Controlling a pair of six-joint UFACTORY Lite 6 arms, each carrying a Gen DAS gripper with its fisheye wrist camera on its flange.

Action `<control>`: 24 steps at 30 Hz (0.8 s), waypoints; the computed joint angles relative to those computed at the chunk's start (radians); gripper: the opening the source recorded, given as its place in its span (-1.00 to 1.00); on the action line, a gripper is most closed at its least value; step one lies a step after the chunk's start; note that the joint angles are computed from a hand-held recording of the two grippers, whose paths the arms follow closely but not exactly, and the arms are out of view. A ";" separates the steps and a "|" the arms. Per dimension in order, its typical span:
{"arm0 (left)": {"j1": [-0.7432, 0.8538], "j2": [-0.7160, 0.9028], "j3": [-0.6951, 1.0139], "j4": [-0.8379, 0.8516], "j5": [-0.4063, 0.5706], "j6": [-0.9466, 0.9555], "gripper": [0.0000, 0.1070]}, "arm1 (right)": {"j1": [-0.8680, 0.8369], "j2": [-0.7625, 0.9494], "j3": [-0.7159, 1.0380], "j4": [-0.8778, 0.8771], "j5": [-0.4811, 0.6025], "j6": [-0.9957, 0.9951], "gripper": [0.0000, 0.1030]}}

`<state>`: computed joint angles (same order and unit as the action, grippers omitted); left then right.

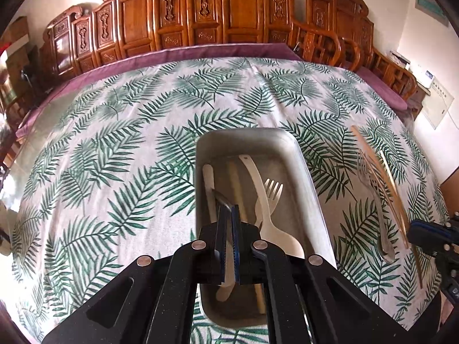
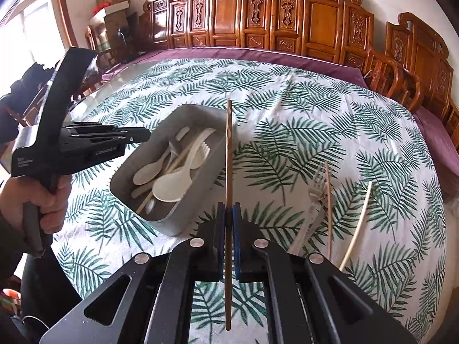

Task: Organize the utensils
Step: 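Carry the metal spoon into the grey tray and open the left gripper, then carry the wooden chopstick over the grey tray and open the right gripper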

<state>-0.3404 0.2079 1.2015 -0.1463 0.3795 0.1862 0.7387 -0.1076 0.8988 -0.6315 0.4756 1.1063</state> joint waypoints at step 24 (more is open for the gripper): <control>0.365 -0.365 -0.220 -0.417 0.108 0.568 0.01 | 0.037 0.512 0.511 0.169 -0.010 -0.116 -0.89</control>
